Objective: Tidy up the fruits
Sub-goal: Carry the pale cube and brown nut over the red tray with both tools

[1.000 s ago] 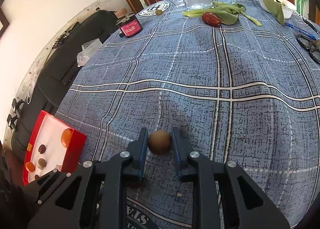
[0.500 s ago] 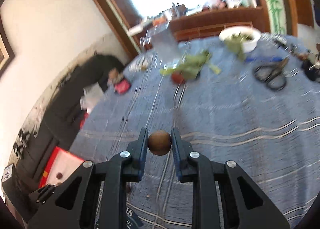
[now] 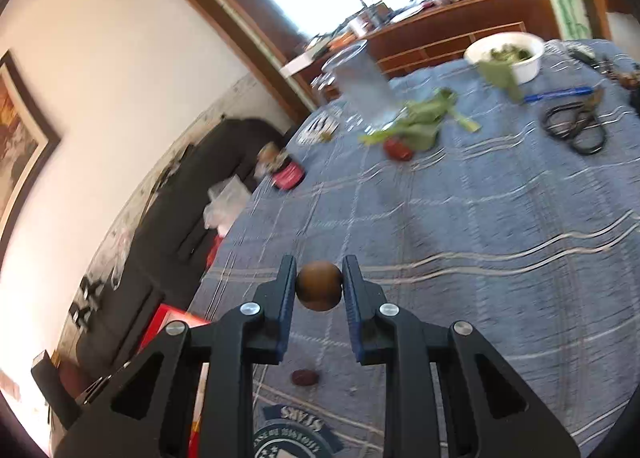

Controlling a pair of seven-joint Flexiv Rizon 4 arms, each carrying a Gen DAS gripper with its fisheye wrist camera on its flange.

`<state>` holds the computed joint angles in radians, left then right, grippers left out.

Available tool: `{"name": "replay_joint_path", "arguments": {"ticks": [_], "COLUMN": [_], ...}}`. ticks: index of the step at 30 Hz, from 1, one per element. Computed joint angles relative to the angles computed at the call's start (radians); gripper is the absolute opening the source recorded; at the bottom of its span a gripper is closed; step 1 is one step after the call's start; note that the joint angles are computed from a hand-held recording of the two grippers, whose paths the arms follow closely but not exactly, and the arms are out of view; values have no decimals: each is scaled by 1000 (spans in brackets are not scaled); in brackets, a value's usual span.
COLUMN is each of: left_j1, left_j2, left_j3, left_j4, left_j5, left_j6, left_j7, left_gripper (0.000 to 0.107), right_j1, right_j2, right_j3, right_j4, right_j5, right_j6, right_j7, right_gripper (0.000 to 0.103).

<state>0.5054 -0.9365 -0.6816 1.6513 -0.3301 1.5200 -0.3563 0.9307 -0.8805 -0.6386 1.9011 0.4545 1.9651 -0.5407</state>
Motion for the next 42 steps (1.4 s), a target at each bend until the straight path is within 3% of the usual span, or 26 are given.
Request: {"name": "replay_joint_path", "arguments": {"ticks": [13, 22, 30, 38, 42], "left_j1": [2, 32, 44, 11, -10], "left_j2": [-23, -47, -58, -57, -57], "left_j3": [36, 14, 10, 61, 89], "left_j4": [-19, -15, -17, -41, -52], "left_j5": [17, 75, 122, 135, 133], "left_j6": [20, 71, 94, 95, 94], "left_j7": [5, 0, -33, -79, -100], "left_gripper": [27, 27, 27, 27, 27], "right_j1": [-120, -135, -101, -16, -63], "right_j2": [-53, -74, -98, -146, -153], "right_j3": [175, 227, 203, 87, 154], "right_j4": [-216, -289, -362, -403, -417], "right_j5": [-298, -437, -513, -556, -600], "right_j6": [-145, -198, -265, -290, -312], "right_j7": [-41, -57, -26, 89, 82], "right_gripper": [26, 26, 26, 26, 26]}}
